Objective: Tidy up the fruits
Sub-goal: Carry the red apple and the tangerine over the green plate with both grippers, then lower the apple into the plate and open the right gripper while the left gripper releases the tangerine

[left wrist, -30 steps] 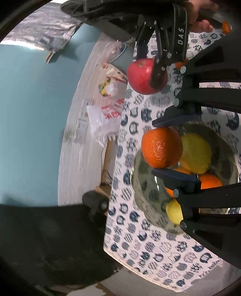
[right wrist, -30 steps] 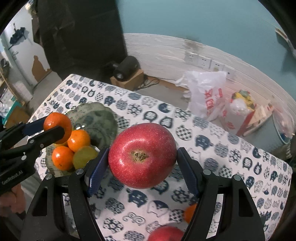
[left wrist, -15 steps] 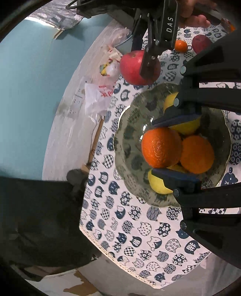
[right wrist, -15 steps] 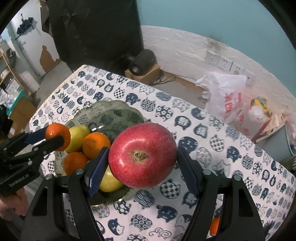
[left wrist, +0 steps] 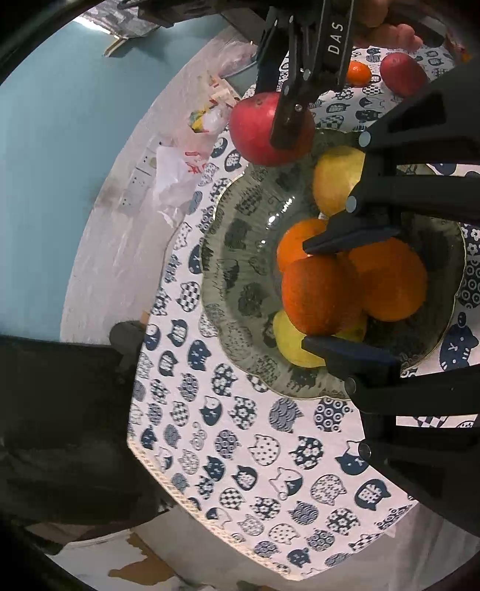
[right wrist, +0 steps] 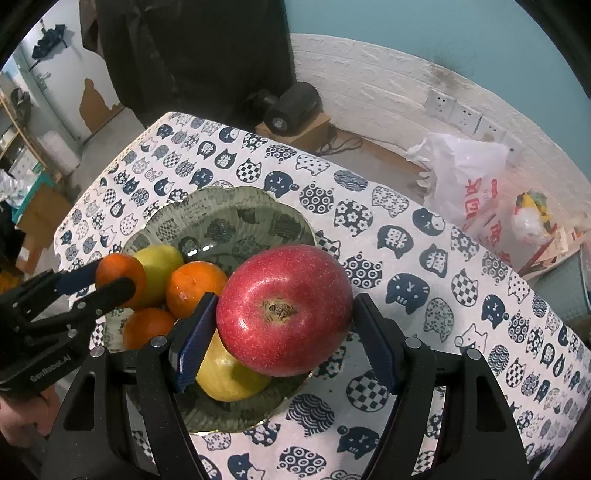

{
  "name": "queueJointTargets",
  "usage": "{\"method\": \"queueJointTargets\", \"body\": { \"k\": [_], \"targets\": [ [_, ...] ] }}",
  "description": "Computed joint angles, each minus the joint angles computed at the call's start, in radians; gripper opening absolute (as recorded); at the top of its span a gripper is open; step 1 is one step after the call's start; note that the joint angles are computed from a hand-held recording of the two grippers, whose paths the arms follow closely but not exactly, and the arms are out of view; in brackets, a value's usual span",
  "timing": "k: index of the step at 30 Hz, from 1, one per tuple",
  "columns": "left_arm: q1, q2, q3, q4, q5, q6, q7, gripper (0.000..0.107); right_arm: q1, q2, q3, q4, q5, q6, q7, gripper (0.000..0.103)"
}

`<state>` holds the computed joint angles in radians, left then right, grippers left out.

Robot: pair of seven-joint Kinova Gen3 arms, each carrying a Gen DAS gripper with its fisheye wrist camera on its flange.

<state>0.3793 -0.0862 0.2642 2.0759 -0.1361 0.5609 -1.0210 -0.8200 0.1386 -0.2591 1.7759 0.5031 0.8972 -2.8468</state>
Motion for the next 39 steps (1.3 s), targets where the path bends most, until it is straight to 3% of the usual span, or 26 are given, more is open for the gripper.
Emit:
{"method": "queueJointTargets", "body": {
  "k": [2, 18, 22, 28, 35, 39],
  "targets": [
    [-0.001, -0.002, -0.017, 0.007, 0.038, -0.009, -0.033, 0.046, -0.002, 0.01, 0.0, -0.009, 0.001, 0.0, 0.004, 0.074],
    [-0.02, -0.023, 0.002, -0.007, -0.013, 0.021, 0.016, 0.058, -0.028, 0.074, 0.033, -0.061, -0.021, 0.003, 0.046, 0.074],
    [-0.025, -0.032, 0.017, -0.006, -0.042, 0.023, 0.043, 0.063, -0.031, 0.06, 0.041, -0.054, -0.006, -0.018, 0.033, 0.066],
    [-0.017, -0.04, 0.027, -0.015, -0.054, 0.034, 0.046, 0.063, -0.017, 0.063, 0.039, -0.075, -0.037, 0.0, 0.06, 0.066],
    [-0.011, -0.057, 0.063, -0.023, -0.103, 0.045, 0.087, 0.072, -0.034, 0.035, 0.028, -0.068, -0.014, 0.046, 0.037, 0.066],
    [0.002, -0.061, 0.064, -0.03, -0.092, 0.049, 0.076, 0.073, -0.034, -0.001, 0.011, -0.051, -0.006, 0.077, 0.002, 0.071]
  ]
}}
